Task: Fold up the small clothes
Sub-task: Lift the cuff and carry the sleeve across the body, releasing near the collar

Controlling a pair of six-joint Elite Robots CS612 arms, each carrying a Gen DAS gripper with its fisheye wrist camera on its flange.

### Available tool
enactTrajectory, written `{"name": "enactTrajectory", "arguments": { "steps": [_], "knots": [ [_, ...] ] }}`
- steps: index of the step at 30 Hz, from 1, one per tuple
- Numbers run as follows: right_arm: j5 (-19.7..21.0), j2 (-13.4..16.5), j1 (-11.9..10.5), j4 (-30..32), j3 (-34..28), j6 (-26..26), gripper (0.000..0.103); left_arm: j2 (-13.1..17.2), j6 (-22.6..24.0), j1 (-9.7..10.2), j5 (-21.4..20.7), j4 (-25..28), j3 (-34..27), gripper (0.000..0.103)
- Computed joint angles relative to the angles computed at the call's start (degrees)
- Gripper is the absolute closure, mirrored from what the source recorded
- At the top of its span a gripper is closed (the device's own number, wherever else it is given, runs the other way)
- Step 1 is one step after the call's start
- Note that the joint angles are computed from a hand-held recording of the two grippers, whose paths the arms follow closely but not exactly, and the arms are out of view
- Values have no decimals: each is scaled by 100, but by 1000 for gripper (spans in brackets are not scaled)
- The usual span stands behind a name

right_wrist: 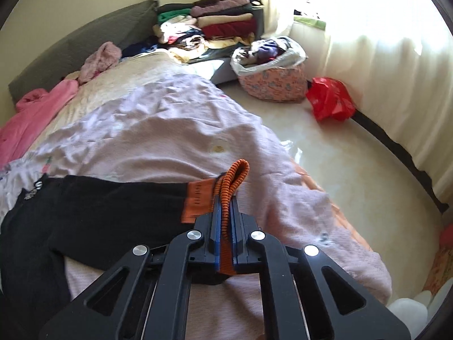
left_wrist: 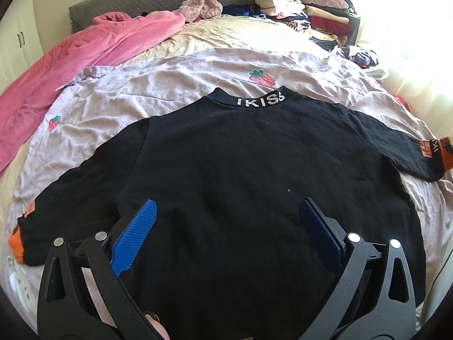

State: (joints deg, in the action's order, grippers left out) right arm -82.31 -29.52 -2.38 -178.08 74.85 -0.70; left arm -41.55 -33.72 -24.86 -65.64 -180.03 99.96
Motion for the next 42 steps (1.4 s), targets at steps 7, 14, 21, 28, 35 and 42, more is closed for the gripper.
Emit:
{"name": "enactTrajectory", "arguments": {
  "steps": [7,14,21,28,35,42],
  "knots": [
    [327,-156,177,-124,98,-281,98,-26,-12,22,52,-220,75,8],
    [644,-286,381,-113,140,-550,98,-38,-113,25,218,-217,128,8],
    [928,-331,582,112,45,-756,98,-18,-109,66,20,-308,150,8],
    [1361,-335,819,324,-124,-996,98,-9,-298,148,-116,-453,212,8],
    [1928,-226,1114,621,-430,-1195,98,17,-477,237,-219,-638,306,8],
    [2346,-34,1441,1209,-858,-1440,98,11,-593,285,-136,-679,378,8]
  ]
}}
